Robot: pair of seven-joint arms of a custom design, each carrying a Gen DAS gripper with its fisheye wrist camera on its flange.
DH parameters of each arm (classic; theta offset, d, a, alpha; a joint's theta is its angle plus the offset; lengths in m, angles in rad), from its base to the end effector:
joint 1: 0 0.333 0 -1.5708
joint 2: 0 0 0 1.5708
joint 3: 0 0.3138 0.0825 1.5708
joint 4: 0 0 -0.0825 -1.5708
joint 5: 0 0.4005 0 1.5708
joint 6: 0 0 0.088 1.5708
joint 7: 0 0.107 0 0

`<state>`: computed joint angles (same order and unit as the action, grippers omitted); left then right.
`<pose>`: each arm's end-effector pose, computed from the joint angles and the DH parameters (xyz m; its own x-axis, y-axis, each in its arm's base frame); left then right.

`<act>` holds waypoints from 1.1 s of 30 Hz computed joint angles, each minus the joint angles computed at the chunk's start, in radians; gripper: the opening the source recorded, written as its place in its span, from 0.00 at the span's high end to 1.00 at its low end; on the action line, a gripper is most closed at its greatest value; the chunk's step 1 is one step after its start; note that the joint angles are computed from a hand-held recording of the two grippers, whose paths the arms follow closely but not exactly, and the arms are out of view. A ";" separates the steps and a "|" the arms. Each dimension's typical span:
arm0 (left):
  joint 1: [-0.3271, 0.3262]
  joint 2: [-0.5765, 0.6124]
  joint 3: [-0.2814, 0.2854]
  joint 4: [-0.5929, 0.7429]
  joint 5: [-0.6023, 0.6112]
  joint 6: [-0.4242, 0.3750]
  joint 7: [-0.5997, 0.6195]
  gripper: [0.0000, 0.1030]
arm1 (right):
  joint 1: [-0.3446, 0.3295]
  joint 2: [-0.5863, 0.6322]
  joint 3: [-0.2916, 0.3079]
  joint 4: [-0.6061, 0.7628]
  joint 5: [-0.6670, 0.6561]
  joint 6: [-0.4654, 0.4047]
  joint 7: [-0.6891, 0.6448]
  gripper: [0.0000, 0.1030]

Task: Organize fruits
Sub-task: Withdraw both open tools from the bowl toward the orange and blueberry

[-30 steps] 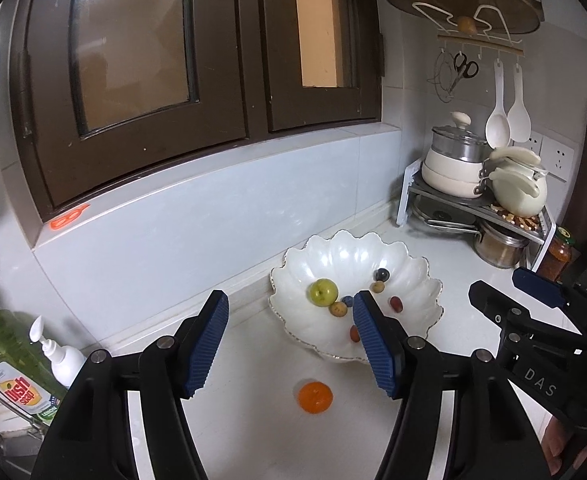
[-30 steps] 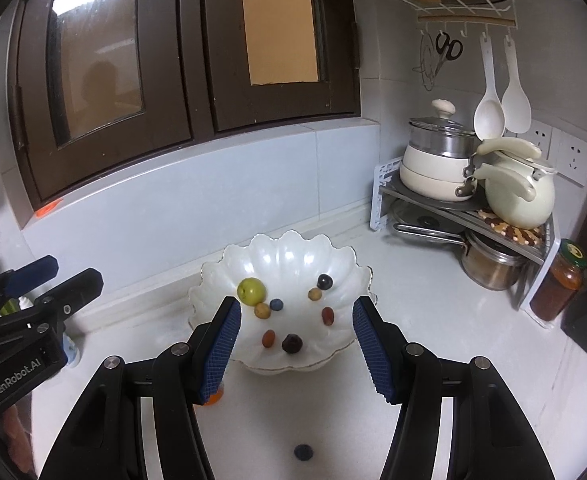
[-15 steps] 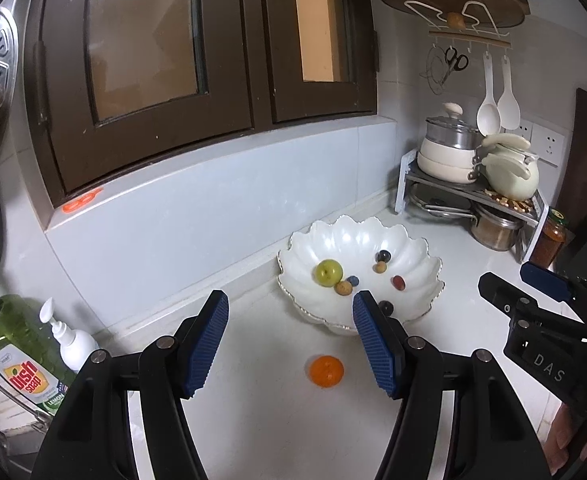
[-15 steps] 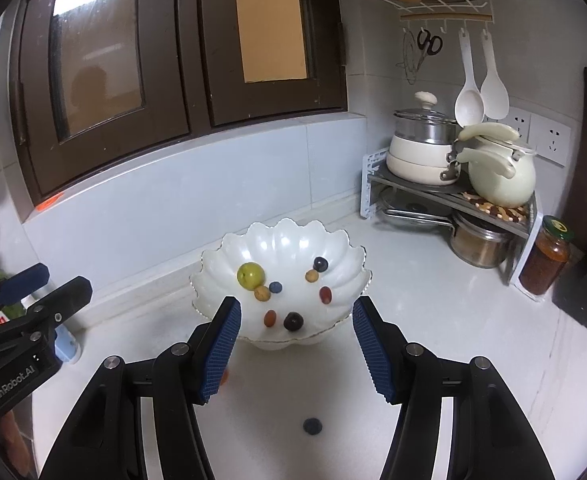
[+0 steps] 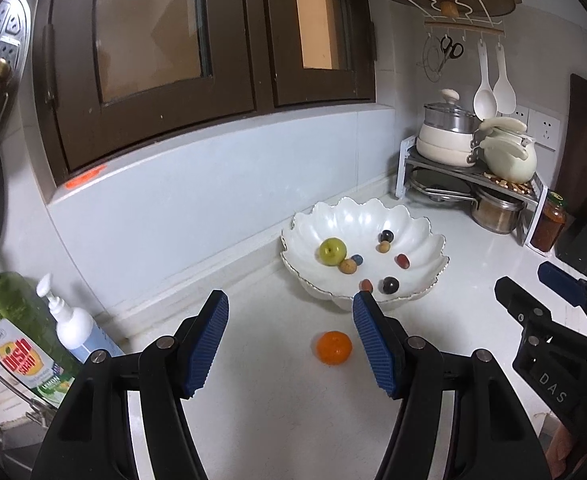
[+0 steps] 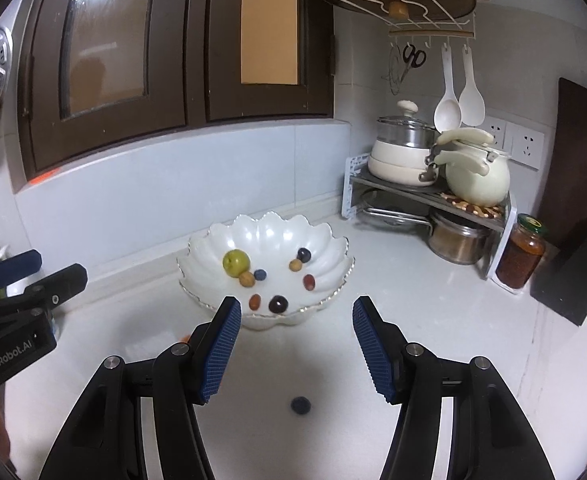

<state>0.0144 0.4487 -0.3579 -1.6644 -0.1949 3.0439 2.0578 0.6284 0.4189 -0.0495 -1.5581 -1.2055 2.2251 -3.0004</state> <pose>0.7064 -0.1898 0.4639 -0.4720 -0.8782 -0.0777 -0.4695 0.3250 -0.8209 0.6184 0.3755 0.4409 -0.4344 -0.9007 0.0018 -0.4381 0.2095 -0.8742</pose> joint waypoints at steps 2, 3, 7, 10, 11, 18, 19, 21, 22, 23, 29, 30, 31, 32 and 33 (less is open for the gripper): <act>0.012 0.003 -0.014 -0.006 -0.006 -0.004 0.013 0.38 | 0.002 0.001 0.002 -0.007 0.007 -0.006 0.009 0.42; 0.010 0.004 -0.012 -0.008 -0.004 -0.004 0.014 0.38 | 0.002 0.001 0.002 -0.010 0.011 -0.008 0.012 0.42; 0.037 0.017 -0.044 -0.019 -0.017 0.001 0.048 0.38 | 0.006 0.010 0.006 -0.018 0.031 -0.025 0.021 0.42; 0.036 0.029 -0.044 -0.015 -0.021 -0.008 0.054 0.38 | 0.009 0.014 0.007 -0.029 0.043 -0.028 0.033 0.42; 0.035 0.034 -0.044 -0.014 -0.021 -0.009 0.058 0.38 | 0.007 0.014 0.008 -0.036 0.049 -0.019 0.041 0.42; 0.026 0.063 -0.040 -0.014 0.000 -0.005 0.092 0.38 | 0.016 0.027 0.009 -0.052 0.081 -0.028 0.053 0.42; 0.029 0.071 -0.045 -0.010 0.002 -0.012 0.099 0.38 | 0.016 0.029 0.009 -0.053 0.083 -0.027 0.053 0.42; 0.031 0.078 -0.047 -0.009 0.004 -0.017 0.109 0.38 | 0.016 0.034 0.010 -0.053 0.093 -0.028 0.049 0.42; 0.024 0.082 -0.039 -0.007 0.009 -0.019 0.110 0.38 | 0.014 0.037 0.010 -0.052 0.102 -0.026 0.045 0.42; 0.019 0.087 -0.034 -0.003 0.013 -0.021 0.111 0.38 | 0.013 0.039 0.010 -0.053 0.108 -0.023 0.044 0.42; -0.005 0.126 -0.010 0.034 0.033 -0.045 0.107 0.38 | 0.008 0.064 0.002 -0.041 0.151 -0.013 0.026 0.42; -0.009 0.134 -0.006 0.043 0.037 -0.052 0.106 0.38 | 0.008 0.067 0.000 -0.039 0.155 -0.010 0.024 0.42; -0.012 0.139 -0.004 0.049 0.039 -0.056 0.106 0.38 | 0.005 0.073 0.000 -0.035 0.165 -0.004 0.019 0.42; -0.014 0.145 -0.002 0.056 0.041 -0.062 0.105 0.38 | 0.004 0.076 -0.002 -0.034 0.171 0.003 0.017 0.42; -0.017 0.152 0.000 0.064 0.044 -0.069 0.106 0.38 | 0.003 0.079 -0.005 -0.034 0.177 0.011 0.018 0.42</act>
<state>-0.0027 0.6003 -0.3580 -1.6006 -0.1510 2.9751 2.1633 0.6311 0.4983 -0.0542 -1.5918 -1.0285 2.2359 -2.9828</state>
